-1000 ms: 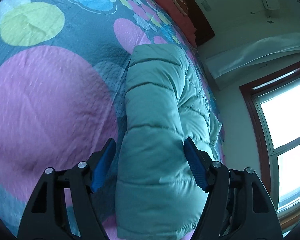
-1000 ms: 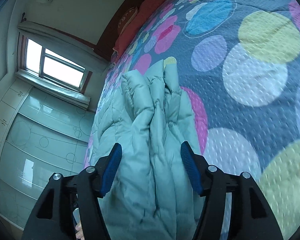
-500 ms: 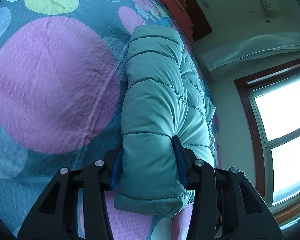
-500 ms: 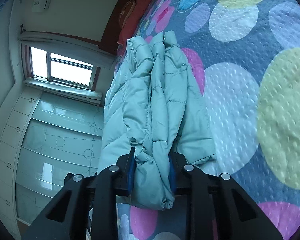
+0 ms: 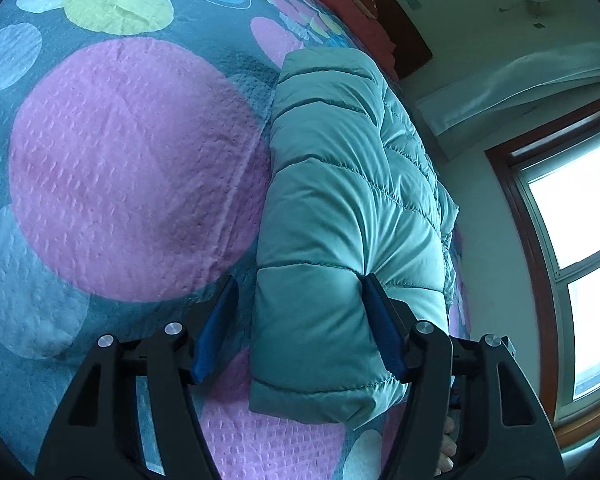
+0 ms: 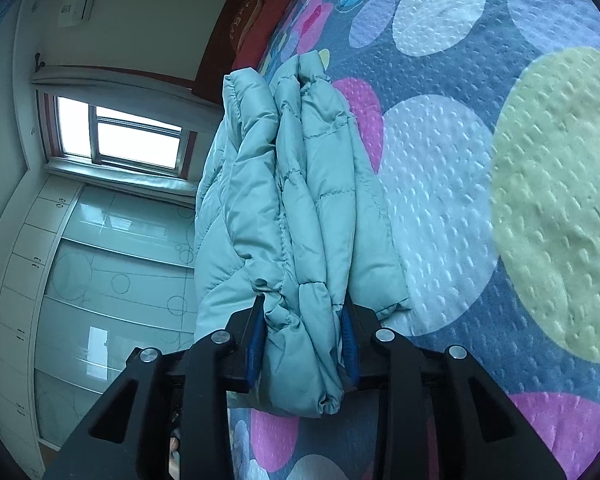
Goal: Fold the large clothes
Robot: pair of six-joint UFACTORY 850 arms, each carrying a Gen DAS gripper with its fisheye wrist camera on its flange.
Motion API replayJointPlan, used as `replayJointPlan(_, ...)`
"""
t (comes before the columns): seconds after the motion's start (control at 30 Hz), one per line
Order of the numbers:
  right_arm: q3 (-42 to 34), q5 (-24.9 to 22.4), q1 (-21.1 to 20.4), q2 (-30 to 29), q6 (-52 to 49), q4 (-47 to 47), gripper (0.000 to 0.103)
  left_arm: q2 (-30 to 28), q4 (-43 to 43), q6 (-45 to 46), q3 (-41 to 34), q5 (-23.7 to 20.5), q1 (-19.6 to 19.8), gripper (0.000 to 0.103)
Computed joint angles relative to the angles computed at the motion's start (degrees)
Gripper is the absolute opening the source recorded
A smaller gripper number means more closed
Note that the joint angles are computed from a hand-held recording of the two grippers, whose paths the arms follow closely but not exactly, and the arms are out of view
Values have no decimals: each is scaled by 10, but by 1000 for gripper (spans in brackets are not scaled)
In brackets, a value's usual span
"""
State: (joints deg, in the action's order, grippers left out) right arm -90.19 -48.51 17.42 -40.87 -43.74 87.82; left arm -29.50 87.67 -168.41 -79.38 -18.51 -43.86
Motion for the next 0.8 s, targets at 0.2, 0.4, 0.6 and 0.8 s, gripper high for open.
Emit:
replayJointPlan(0.2,43,15,-11,29,-17,8,46,8,-110,114,1,-38,-17,74)
replayJointPlan(0.4,79,45,-18,60,-19,-13,50,16,-174,182,0,-79,-32,76)
replayJointPlan(0.6,114,97,-15,101,-4,-73,52,17,-269,293,-18,-148,-54,77)
replayJointPlan(0.8,144,206,11,159,65,-230,56,2,-350,398,-61,-266,-85,77)
